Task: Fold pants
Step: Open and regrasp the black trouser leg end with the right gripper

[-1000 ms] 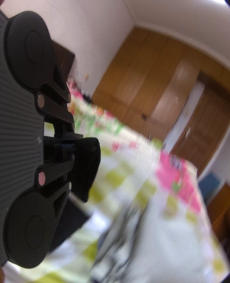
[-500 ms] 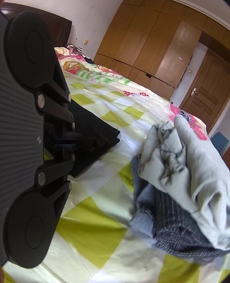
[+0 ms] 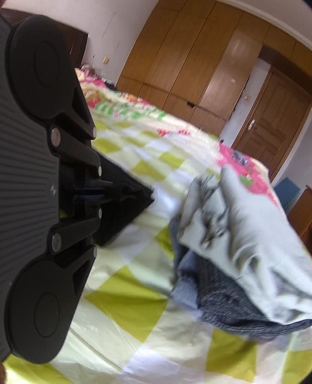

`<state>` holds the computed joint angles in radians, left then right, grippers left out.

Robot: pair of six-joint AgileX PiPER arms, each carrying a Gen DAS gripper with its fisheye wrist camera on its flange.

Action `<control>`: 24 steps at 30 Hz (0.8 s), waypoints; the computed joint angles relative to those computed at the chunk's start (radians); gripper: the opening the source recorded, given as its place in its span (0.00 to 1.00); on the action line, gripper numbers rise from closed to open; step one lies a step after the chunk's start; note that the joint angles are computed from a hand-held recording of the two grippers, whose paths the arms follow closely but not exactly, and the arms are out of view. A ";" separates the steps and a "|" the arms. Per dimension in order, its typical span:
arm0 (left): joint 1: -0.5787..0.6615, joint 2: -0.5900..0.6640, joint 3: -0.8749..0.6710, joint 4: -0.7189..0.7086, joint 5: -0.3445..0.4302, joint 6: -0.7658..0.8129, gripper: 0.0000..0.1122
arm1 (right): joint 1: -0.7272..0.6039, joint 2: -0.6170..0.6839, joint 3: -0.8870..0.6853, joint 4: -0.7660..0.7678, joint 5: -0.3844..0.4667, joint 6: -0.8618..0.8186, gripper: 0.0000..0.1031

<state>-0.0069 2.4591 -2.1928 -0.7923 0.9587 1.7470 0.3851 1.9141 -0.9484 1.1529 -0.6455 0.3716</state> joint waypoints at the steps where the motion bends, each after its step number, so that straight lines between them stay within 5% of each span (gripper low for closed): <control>1: 0.001 -0.002 0.001 -0.011 0.001 0.009 0.48 | 0.015 -0.011 0.001 0.029 -0.018 -0.035 0.05; 7: -0.006 0.004 0.008 -0.010 -0.013 0.003 0.48 | -0.013 0.027 0.034 -0.040 0.005 0.158 0.05; 9: -0.007 0.022 -0.016 0.015 -0.003 -0.021 0.48 | -0.002 0.027 0.028 -0.018 -0.017 0.111 0.05; 12: -0.009 0.048 -0.058 0.037 0.014 -0.054 0.48 | -0.066 0.061 -0.029 0.038 0.122 0.004 0.06; 14: -0.005 0.041 -0.055 0.030 0.015 -0.057 0.48 | -0.053 0.059 -0.035 0.057 0.103 -0.024 0.10; 17: 0.013 0.040 -0.065 0.020 0.026 -0.065 0.48 | 0.002 0.017 -0.022 0.117 0.052 -0.077 0.29; 19: 0.023 0.038 -0.058 0.010 0.018 -0.057 0.48 | 0.033 0.004 -0.011 0.117 0.035 -0.058 0.54; 24: 0.026 0.033 -0.021 0.025 -0.011 -0.072 0.49 | 0.036 0.073 -0.057 0.040 0.064 0.021 0.55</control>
<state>0.0189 2.4919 -2.2141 -0.7672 0.9473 1.6747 0.4206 1.9874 -1.0054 1.1925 -0.5813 0.3926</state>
